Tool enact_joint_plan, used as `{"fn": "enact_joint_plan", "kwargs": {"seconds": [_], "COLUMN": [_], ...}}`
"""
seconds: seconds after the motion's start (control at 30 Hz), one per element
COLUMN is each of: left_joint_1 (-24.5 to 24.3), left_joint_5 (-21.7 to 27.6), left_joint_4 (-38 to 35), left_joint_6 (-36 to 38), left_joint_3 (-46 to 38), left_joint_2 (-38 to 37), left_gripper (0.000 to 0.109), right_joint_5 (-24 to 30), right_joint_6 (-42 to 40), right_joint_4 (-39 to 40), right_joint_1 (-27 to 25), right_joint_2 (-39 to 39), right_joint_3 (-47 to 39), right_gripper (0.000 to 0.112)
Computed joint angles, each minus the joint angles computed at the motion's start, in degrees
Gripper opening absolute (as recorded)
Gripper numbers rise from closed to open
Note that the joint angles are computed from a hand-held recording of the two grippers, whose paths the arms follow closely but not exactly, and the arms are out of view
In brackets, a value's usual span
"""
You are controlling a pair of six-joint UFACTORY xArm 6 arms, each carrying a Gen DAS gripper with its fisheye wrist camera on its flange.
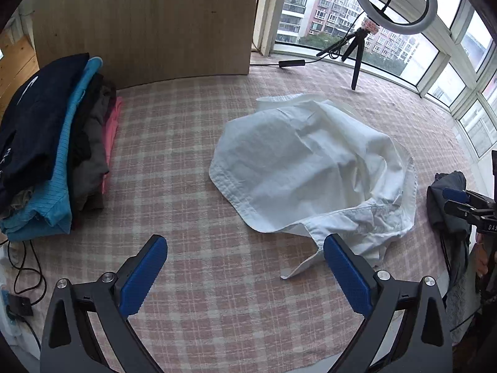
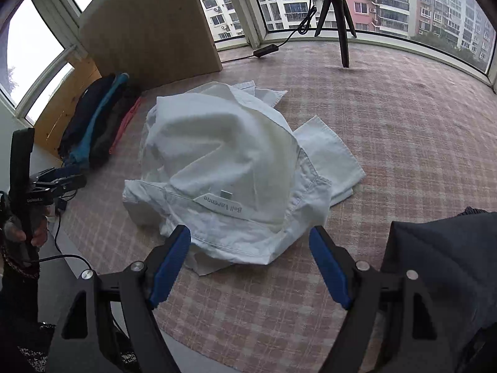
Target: Fold clothes
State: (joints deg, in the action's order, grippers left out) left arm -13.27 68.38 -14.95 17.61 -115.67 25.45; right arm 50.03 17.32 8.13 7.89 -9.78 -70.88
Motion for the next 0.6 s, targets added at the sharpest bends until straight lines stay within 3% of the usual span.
{"fn": "enact_joint_plan", "kwargs": {"seconds": [0.13, 0.27, 0.4, 0.43, 0.47, 0.5, 0.53, 0.57, 0.6], "left_joint_1": [-4.20, -7.09, -6.32, -6.33, -6.32, -6.30, -6.29, -5.89, -5.43], "left_joint_5": [2.18, 1.89, 2.64, 2.97, 4.02, 5.24, 6.41, 5.61, 4.27], "left_joint_4": [1.92, 7.93, 0.15, -1.34, -1.99, -2.44, -2.90, -4.55, -6.50], "left_joint_6": [0.78, -3.00, -3.13, -2.90, -3.54, -4.41, -5.28, -5.55, -5.63], "left_joint_3": [0.42, -0.70, -2.19, -2.90, -4.03, -5.26, -6.46, -5.27, -3.42], "left_joint_2": [2.36, 4.85, 5.94, 6.47, 7.18, 7.95, 8.71, 7.82, 6.50], "left_gripper": [0.101, 0.100, 0.093, 0.081, 0.054, 0.039, 0.013, 0.004, 0.004], "right_joint_5": [2.26, -0.08, -7.15, -6.28, -5.35, -4.95, -5.01, -5.15, -5.96], "right_joint_6": [-0.04, 1.94, -4.05, -5.59, -6.51, -6.26, -7.10, -9.24, -11.05], "right_joint_4": [-0.99, 0.74, 13.69, 14.58, 14.76, 12.90, 12.21, 13.49, 15.29], "right_joint_1": [-0.15, -3.91, -7.08, -7.14, -7.09, -6.44, -5.99, -5.73, -5.62], "right_joint_2": [3.10, 4.26, 4.83, 5.93, 7.05, 7.72, 7.84, 7.65, 7.01], "right_joint_3": [-0.23, 1.40, 4.32, 3.48, 2.53, 1.83, 1.68, 1.72, 2.20], "right_gripper": [0.078, 0.078, 0.078, 0.078, 0.077, 0.068, 0.055, 0.024, 0.015]}}
